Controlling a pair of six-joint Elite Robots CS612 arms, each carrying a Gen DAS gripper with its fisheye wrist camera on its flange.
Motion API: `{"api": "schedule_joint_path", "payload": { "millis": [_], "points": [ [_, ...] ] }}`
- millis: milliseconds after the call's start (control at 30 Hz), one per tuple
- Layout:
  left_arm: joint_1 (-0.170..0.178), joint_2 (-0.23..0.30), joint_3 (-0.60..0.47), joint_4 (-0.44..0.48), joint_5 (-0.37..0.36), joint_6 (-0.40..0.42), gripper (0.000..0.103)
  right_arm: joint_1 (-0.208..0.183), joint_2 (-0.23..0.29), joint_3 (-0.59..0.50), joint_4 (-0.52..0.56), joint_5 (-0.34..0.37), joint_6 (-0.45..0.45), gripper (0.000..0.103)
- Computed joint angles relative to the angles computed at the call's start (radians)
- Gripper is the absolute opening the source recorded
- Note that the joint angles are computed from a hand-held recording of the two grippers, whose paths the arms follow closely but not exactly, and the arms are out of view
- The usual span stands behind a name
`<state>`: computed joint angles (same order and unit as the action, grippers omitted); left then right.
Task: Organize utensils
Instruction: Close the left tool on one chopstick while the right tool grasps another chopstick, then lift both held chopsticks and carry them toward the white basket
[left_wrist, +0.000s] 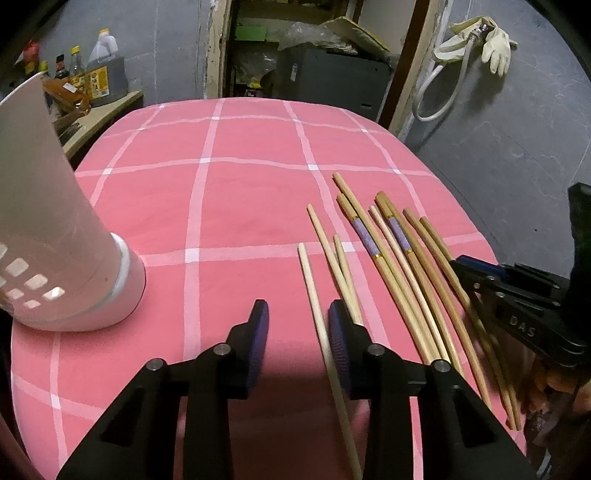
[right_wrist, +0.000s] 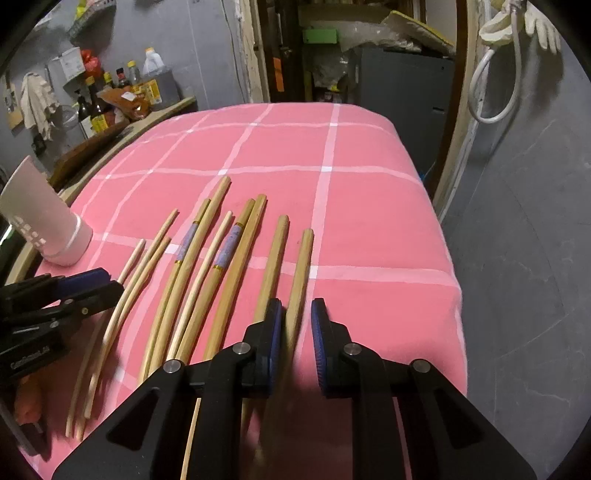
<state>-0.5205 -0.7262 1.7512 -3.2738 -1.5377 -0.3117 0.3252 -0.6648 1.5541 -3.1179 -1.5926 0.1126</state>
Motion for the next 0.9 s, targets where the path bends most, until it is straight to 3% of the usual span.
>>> {"api": "schedule_joint_path", "payload": {
  "millis": [333,433,500,700,833,900],
  "points": [
    [0.013,0.004,-0.046,0.091,-0.061,-0.021,0.025,-0.004,0.013,-0.061,0.101,0.015,0.035,0.014],
    [0.013,0.002,-0.048,0.105,-0.059,-0.037,0.008,-0.012,0.010,-0.054,0.093,0.044,0.078,0.008],
    [0.020,0.003,-0.047,0.100,-0.081,-0.053,0.004,-0.019,0.007,-0.043,0.077,0.073,0.114,0.006],
    [0.037,0.006,-0.031,0.038,-0.148,-0.087,0.002,-0.035,-0.005,0.017,-0.055,0.160,0.213,0.006],
    [0.032,-0.005,0.009,-0.065,-0.132,-0.081,0.002,-0.036,-0.017,0.080,-0.258,0.203,0.255,0.005],
    [0.024,-0.015,0.045,-0.166,-0.105,-0.077,0.002,-0.028,-0.016,0.102,-0.368,0.214,0.261,0.005]
  ]
}}
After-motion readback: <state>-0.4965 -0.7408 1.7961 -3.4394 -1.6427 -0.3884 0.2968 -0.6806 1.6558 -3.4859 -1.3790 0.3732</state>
